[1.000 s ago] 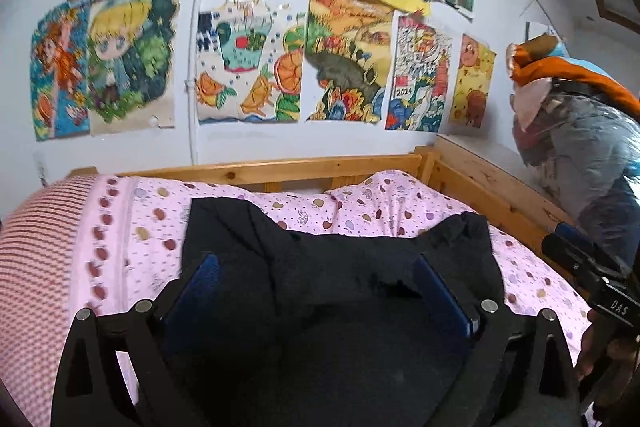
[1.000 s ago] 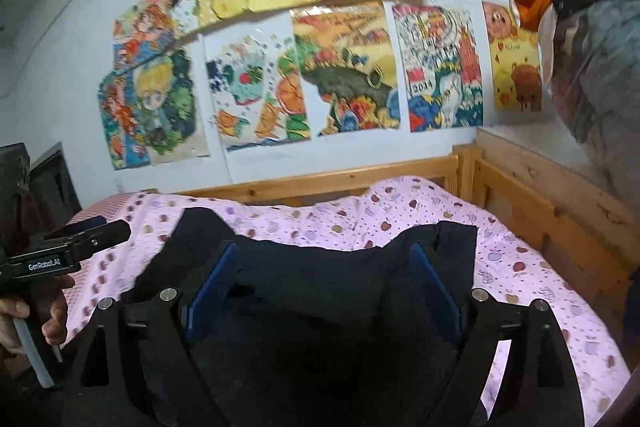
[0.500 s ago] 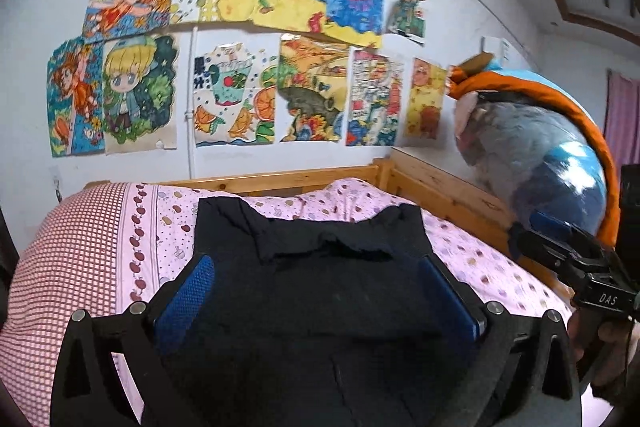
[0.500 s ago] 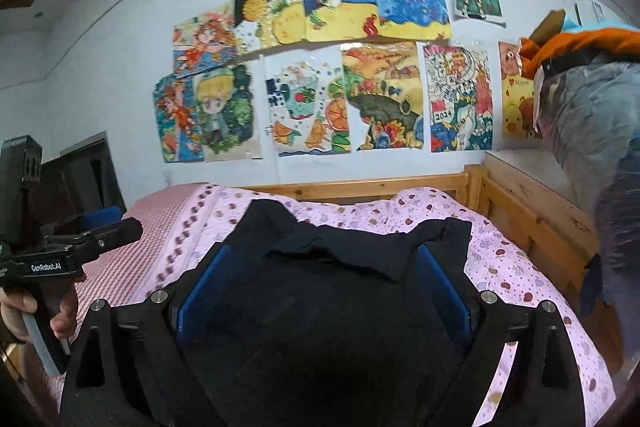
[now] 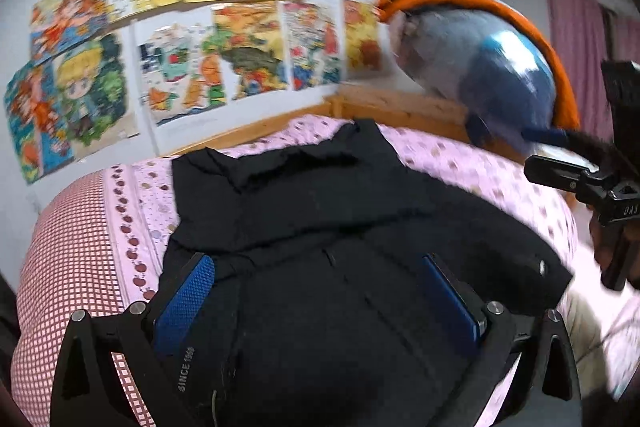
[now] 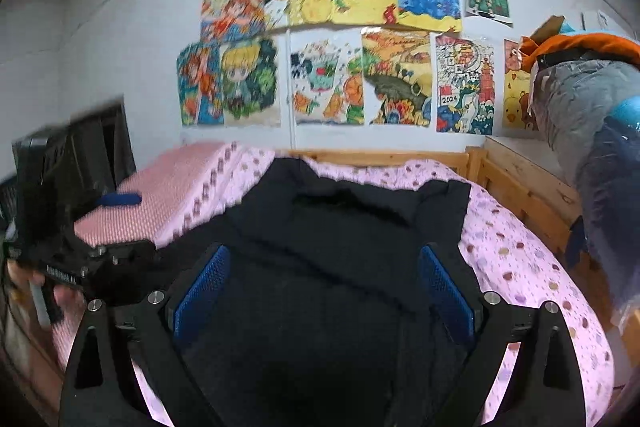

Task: Fold large clothes

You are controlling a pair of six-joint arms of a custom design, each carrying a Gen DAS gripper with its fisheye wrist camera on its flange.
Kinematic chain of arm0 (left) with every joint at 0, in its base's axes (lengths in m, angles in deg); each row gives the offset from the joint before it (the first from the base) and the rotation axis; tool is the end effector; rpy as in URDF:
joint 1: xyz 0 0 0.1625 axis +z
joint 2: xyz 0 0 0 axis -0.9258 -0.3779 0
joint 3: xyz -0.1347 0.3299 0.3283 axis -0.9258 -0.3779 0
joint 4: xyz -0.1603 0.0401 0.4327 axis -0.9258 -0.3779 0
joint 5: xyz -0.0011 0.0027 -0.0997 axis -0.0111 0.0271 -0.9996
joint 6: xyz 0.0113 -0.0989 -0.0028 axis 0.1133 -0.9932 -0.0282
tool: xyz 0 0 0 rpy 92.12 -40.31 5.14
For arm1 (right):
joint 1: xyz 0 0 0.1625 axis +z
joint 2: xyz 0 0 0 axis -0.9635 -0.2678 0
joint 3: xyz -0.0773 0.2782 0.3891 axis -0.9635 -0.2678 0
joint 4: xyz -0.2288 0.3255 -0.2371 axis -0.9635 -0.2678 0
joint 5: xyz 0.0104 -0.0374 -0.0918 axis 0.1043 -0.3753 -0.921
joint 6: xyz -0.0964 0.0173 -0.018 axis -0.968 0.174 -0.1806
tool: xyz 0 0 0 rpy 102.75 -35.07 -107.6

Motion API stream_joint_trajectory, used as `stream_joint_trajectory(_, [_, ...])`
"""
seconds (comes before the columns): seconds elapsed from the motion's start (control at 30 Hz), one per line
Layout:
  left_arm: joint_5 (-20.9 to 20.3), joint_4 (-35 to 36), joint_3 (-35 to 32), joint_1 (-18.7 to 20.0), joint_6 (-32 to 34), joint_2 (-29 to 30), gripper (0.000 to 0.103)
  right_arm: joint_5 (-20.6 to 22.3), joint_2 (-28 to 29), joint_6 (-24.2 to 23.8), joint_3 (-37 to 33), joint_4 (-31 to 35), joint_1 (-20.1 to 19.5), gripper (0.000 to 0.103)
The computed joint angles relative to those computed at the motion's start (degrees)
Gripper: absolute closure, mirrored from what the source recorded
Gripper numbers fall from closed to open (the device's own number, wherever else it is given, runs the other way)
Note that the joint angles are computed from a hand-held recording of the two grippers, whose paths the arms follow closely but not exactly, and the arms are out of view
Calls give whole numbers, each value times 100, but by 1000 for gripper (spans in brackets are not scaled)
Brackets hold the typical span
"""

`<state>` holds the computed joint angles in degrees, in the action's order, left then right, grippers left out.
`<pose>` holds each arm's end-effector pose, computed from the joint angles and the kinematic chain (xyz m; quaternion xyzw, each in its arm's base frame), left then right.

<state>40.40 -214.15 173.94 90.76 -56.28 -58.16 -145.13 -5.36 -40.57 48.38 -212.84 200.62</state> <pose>-0.2510 -0.3409 0.3249 0.3452 0.8097 -0.3670 0.3010 0.3606 -0.3457 0.1830 0.3395 -0.7918 0.4803 0.1647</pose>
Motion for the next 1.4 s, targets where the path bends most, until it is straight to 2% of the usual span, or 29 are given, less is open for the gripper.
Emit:
stream_joint_trajectory(0.17, [-558,438,165,11,391,-375,0,-338,207,-185,349,-95,173,10])
stream_joint_trajectory(0.27, [-732,757,248,-52,532,-573,0,-378,228,19,523,55,179,10])
stream_joint_trajectory(0.47, [-1560,1850,129,23,639,-782,1,-461,357,174,728,81,38,10])
stream_joint_trajectory(0.63, [-1882,2557,119,81,884,-879,1,-705,319,350,926,382,-63,10])
stream_joint_trajectory(0.77, [-1720,2988,221,-94,937,-956,1,-829,238,532,1073,542,-103,10])
stream_joint_trajectory(1.07, [-1003,3876,364,-569,736,-890,0,-1085,276,599,1248,492,-154,10])
stream_joint_trajectory(1.2, [-822,4055,420,-739,710,-839,0,-1347,343,262,1268,507,-70,10])
stream_joint_trajectory(1.4, [-837,4022,389,-689,697,-793,0,-2218,891,-584,1098,64,234,10])
